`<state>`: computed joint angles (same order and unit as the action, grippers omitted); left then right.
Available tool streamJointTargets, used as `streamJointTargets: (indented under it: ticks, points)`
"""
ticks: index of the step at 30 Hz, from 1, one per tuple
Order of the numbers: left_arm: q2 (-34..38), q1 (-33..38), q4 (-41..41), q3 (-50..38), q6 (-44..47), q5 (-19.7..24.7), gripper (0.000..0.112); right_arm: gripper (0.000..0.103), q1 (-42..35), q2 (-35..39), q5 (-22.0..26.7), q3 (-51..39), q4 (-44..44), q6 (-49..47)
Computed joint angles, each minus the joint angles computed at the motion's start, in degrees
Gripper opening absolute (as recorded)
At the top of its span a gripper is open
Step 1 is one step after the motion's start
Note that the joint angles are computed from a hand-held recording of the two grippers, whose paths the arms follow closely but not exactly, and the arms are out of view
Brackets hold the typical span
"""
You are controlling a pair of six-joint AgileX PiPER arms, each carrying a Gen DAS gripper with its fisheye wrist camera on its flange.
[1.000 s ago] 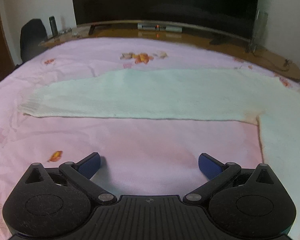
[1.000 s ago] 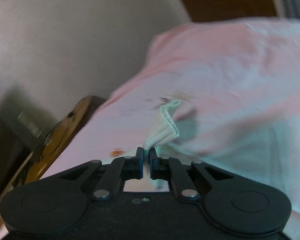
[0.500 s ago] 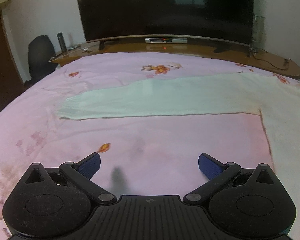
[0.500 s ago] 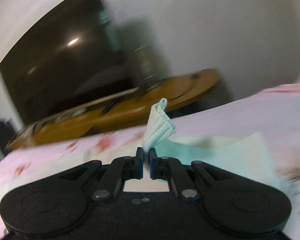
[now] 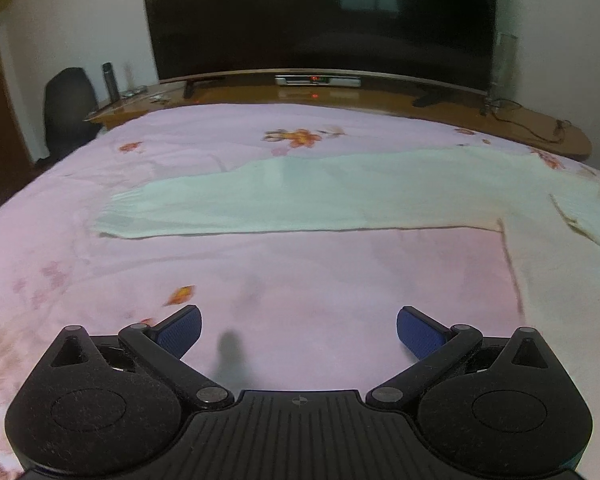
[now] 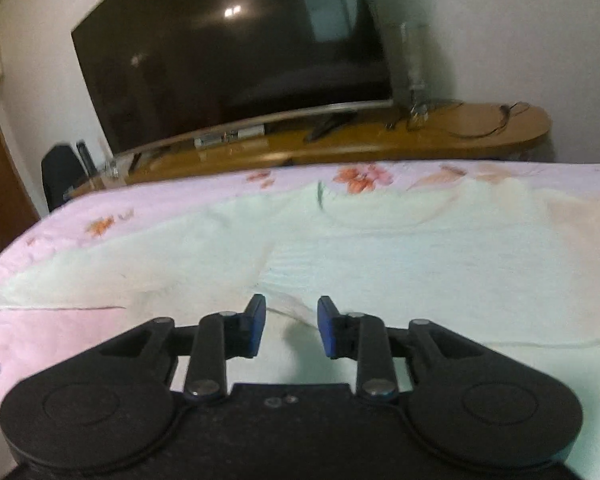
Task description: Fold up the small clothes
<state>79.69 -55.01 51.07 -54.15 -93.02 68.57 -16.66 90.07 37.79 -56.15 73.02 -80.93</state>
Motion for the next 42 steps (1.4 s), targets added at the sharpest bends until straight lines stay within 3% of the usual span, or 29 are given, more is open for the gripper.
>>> streamJointTargets:
  ticks: [4,7,10,13,17,21,22,23,24,27,30,36,42]
  points:
    - [4.8,2.5,0.4,-6.0,1.4,-8.1,0.102,0.029,-6.2,-1.8,2.0,1.1,0.1,0.4]
    - [9.5,5.6,-2.9,-12.9,5.5,-19.8,0.051,0.029,-10.3,-1.3,1.6,-0.4,-0.2,3.0]
    - [16.0,9.1,-9.6,-19.9,9.4,-32.3,0.051,0.029,-14.9,-0.3,2.8,-1.9,-0.4,5.1]
    - [23.6,11.1,-18.9,-28.6,16.9,-36.5,0.051,0.029,-17.9,0.7,3.7,-3.3,-1.5,6.1]
    - [31.3,14.0,-30.2,-37.2,24.2,-37.5,0.051,0.029,-21.2,1.5,4.6,-3.1,-0.9,4.2]
    - [35.9,15.3,-34.3,-43.4,27.2,-37.6,0.051,0.029,-23.6,3.3,4.6,-3.9,-0.8,4.2]
    - [37.0,15.4,-35.0,-44.7,27.4,-37.7,0.044,0.029,-23.9,3.8,4.6,-4.2,-1.0,4.5]
    - [38.0,15.2,-34.4,-46.2,27.4,-36.4,0.009,0.029,-24.8,4.2,5.0,-4.5,-1.3,4.7]
    - [39.4,15.5,-34.7,-48.4,29.7,-34.2,0.003,0.029,-24.8,4.8,4.7,-5.0,-1.5,5.1]
    - [38.4,15.9,-33.6,-48.5,31.6,-33.5,0.003,0.03,-24.4,6.5,4.0,-6.2,-2.4,6.8]
    - [33.7,15.9,-28.0,-44.4,28.9,-34.4,0.003,0.031,-23.4,8.5,3.6,-8.1,-4.8,8.7]
    - [27.2,19.4,-26.2,-37.5,29.8,-34.8,0.003,0.032,-21.3,11.2,2.4,-9.8,-5.6,9.2]
    - [22.1,21.6,-24.8,-26.0,24.8,-39.0,0.003,0.032,-19.4,12.8,0.3,-11.6,-5.9,9.0]
